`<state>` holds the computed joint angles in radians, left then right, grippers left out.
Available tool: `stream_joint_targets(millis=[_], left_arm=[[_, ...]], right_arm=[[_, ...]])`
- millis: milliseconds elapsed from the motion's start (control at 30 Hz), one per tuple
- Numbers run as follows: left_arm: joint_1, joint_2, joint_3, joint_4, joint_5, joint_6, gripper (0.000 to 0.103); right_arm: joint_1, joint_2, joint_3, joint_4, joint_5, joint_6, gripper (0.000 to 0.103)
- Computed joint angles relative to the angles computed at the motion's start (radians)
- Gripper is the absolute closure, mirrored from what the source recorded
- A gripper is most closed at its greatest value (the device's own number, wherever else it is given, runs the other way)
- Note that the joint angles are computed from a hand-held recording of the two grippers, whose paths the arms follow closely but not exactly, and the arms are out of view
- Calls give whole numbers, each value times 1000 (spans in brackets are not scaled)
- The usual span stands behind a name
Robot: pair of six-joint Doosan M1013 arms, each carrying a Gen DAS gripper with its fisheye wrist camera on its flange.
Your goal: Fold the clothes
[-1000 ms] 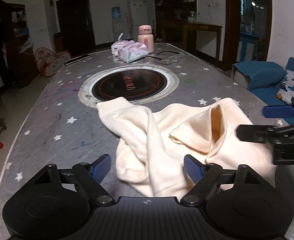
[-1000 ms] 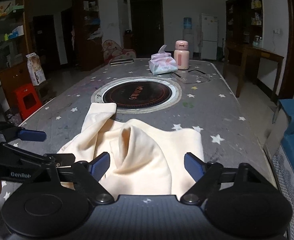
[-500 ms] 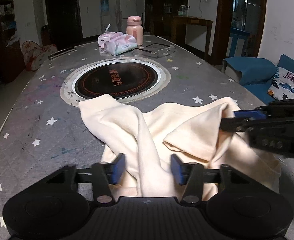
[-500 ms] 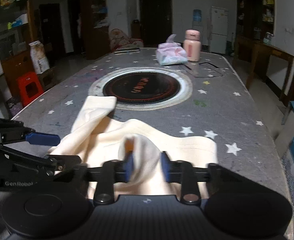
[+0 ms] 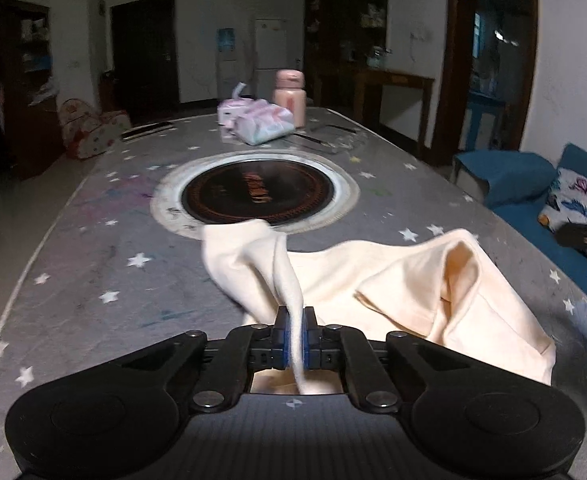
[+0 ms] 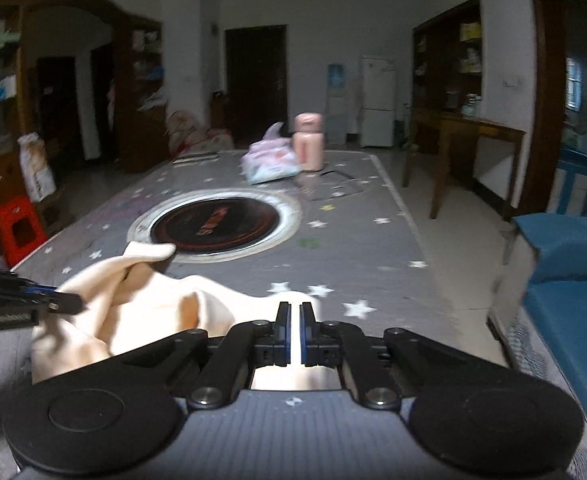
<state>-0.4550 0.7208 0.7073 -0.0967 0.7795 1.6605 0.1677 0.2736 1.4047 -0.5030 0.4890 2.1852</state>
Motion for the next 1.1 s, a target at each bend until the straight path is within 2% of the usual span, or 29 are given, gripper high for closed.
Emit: stream_joint_targets(millis=[67, 200, 267, 333, 533, 600, 633, 667, 733, 867, 967, 1100], left_arm=[[2, -21, 34, -6, -30, 6, 97], [9, -61, 98, -15, -78, 9, 97], [13, -81, 129, -16, -92, 3, 97], [18, -100, 159, -17, -106, -4, 97], [32, -149, 241, -26, -135, 1, 97], [35, -159, 259, -24, -136, -11, 97], [37, -164, 267, -19, -136, -20, 97], [38, -168, 275, -15, -136, -29, 97], [41, -177, 291, -3, -136, -52, 97], [48, -196, 322, 28, -144, -93, 97], [54, -216, 351, 33, -150, -101, 97], [63, -244, 390, 17, -144, -89, 97]], right_arm=[[-2, -17, 17, -20, 9, 23, 100], [-8, -14, 8, 128, 18, -121, 93], [-6, -1, -5, 199, 13, -195, 76], [-2, 20, -28, 261, 16, -256, 66], [4, 107, -124, 395, 58, -382, 60], [9, 136, -156, 376, 80, -361, 61], [9, 145, -163, 378, 84, -360, 67], [8, 149, -164, 387, 82, -365, 80], [6, 148, -156, 381, 70, -355, 98], [9, 97, -92, 242, 4, -233, 100], [10, 30, -21, 98, -35, -119, 100], [8, -62, 72, -69, -38, 62, 100]])
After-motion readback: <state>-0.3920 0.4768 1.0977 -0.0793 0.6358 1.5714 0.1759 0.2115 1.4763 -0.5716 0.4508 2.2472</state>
